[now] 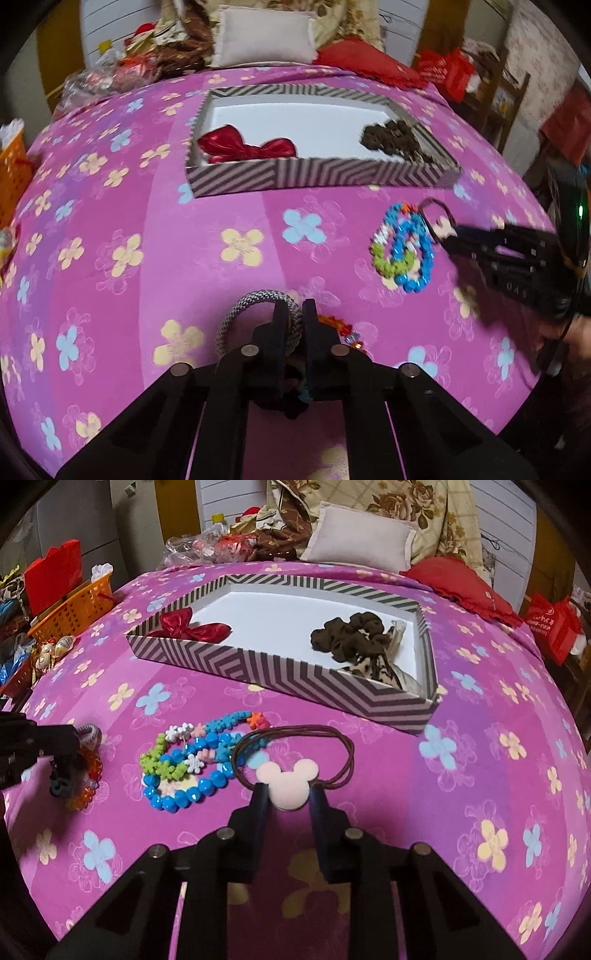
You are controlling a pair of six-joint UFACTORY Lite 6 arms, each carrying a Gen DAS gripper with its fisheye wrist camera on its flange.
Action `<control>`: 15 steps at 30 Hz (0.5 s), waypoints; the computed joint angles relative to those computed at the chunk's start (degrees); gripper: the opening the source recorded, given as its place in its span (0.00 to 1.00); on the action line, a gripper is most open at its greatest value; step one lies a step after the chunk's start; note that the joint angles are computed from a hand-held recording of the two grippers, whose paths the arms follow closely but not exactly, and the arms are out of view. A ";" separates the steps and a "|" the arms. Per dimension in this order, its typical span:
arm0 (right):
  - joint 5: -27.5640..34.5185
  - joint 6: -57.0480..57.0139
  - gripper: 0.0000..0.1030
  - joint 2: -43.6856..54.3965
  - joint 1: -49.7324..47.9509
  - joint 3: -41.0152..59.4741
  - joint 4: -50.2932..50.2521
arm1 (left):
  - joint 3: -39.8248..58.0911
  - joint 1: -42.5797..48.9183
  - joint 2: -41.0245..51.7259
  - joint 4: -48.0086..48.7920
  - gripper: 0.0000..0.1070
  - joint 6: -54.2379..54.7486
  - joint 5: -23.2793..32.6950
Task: Organize jewelry
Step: 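Grasp the silver bangle with the left gripper while the right gripper grasps the Mickey hair tie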
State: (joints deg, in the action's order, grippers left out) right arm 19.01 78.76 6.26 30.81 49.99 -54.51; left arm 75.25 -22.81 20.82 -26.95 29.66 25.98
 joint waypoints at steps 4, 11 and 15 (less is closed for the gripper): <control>-0.11 1.18 0.23 -0.03 0.02 -0.20 -1.05 | 1.88 3.27 0.45 -3.65 0.00 2.18 2.20; -0.33 1.65 0.23 0.68 -0.30 0.50 -1.52 | 4.03 7.52 2.27 -4.39 0.00 1.33 3.27; -1.82 1.06 0.23 -0.16 -1.14 -0.32 -0.16 | 3.05 9.42 1.11 -9.06 0.00 5.21 5.94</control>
State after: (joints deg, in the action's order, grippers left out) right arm 17.19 79.82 6.10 29.67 49.67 -54.66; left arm 78.31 -13.39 21.93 -36.01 34.87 31.93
